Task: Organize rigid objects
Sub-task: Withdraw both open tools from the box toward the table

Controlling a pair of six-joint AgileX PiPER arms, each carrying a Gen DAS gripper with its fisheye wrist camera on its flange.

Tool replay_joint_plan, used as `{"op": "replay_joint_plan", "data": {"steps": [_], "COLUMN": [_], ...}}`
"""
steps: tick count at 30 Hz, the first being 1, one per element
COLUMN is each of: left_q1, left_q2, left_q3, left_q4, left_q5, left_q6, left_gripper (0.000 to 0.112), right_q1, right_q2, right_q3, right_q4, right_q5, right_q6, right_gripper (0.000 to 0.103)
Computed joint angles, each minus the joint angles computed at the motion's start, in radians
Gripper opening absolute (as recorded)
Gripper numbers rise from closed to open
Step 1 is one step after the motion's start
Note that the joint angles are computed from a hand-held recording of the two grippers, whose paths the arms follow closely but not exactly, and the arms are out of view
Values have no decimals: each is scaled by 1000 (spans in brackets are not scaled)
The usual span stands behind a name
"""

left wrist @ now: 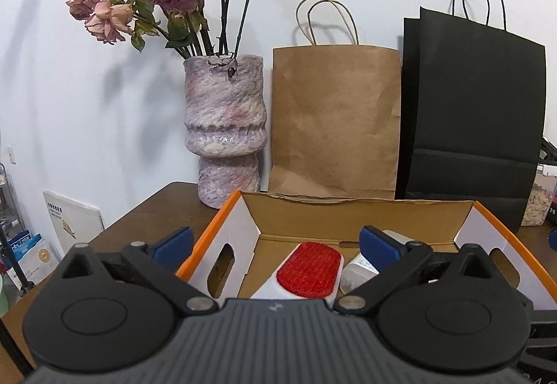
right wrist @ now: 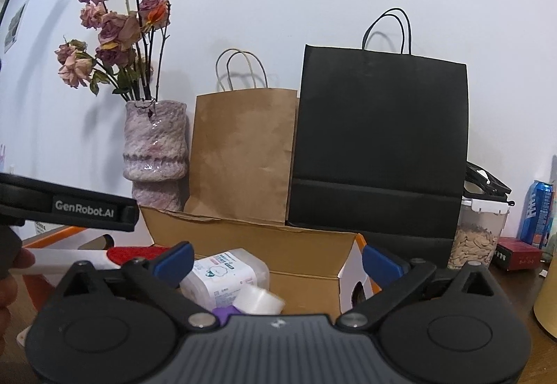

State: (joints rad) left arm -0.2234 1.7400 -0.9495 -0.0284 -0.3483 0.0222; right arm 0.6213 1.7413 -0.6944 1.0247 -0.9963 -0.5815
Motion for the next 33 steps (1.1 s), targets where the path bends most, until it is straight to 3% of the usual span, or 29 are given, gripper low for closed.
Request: {"op": "replay_joint_plan", "data": {"steps": [18, 33], "left_q1": [17, 67], "left_q2": [-109, -266], "left_q3": [126, 293], "left_q4": [24, 175], "left_q5": [-54, -70], "left_q6": [-33, -174], "left_gripper": [103, 103], "right_q1": [72, 275], "right_q2": [-61, -146], "right_q3": [76, 171], "right_q4": [76, 280], "right_q5": [-47, -156], "right_q6": [15, -25], "right_gripper": [103, 103]}}
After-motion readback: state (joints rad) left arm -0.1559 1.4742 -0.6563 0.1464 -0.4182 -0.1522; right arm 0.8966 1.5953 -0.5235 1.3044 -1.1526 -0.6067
